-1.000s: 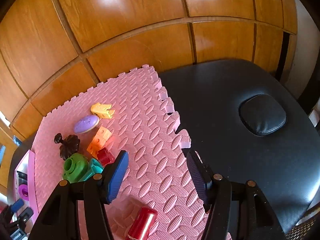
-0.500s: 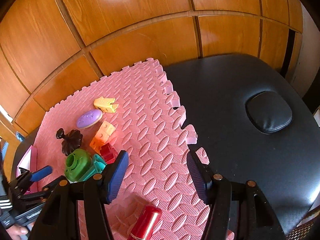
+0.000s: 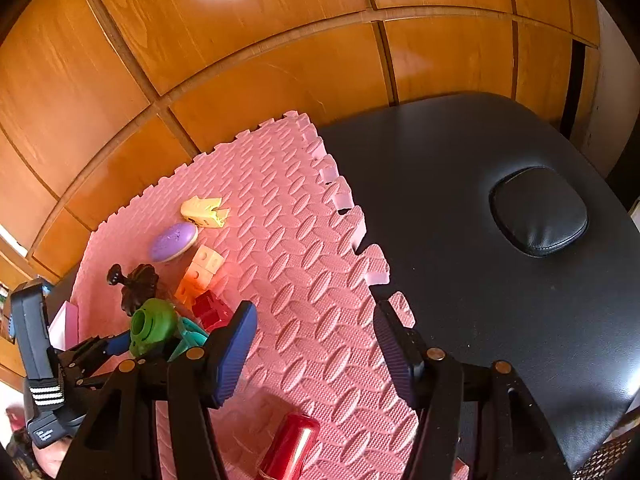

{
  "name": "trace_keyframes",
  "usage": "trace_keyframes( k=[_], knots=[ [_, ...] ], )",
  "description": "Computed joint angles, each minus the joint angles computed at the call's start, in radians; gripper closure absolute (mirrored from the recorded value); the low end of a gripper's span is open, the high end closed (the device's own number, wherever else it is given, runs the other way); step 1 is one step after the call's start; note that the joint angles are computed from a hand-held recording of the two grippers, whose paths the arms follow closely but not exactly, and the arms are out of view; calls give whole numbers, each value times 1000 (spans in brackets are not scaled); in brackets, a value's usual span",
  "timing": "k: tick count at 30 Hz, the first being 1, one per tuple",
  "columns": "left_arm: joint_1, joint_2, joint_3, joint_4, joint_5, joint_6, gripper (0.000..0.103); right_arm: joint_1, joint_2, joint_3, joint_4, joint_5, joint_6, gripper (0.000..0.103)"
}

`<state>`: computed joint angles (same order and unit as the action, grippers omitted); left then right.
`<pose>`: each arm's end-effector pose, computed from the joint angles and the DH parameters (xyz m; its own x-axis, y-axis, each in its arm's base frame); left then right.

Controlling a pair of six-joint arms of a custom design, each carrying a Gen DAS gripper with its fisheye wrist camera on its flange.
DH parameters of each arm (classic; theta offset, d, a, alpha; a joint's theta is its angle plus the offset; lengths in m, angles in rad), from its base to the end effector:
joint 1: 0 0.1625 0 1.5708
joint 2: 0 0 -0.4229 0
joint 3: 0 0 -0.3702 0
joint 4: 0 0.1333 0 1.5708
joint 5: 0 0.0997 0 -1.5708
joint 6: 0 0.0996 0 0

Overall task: Organize rigid objects
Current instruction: 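Move the left gripper to the green plug-in device and grasp it, then release the green device in the tray with left gripper while right grasps red cylinder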

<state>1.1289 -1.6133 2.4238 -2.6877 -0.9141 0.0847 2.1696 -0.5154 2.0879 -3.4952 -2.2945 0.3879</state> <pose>0.0232 -0.4048 0.2716 -0.7573 0.2445 -0.6055 0.4735 0.8442 -0.2513 0.3299 -0.3640 -0.0350 -0.8922 0.0768 0.4450 -0.2070 0.8062 -0.5542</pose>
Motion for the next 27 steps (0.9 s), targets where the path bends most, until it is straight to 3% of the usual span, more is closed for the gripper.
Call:
trace_keyframes(
  k=[5,14,20,27],
  knots=[
    [-18,-142,71,73,16,-81,49,0,1,-1,12,-5,3,42],
    [-153,-512,242,311,129,-181,50,-7,2,-8,74,1,24,42],
    [-174,-542,274,287,157,-160,51,-16,-20,19,131,78,83,42],
    [-186,-549,290,268,172,-147,51,28,-16,18,238,99,122,42]
  ],
)
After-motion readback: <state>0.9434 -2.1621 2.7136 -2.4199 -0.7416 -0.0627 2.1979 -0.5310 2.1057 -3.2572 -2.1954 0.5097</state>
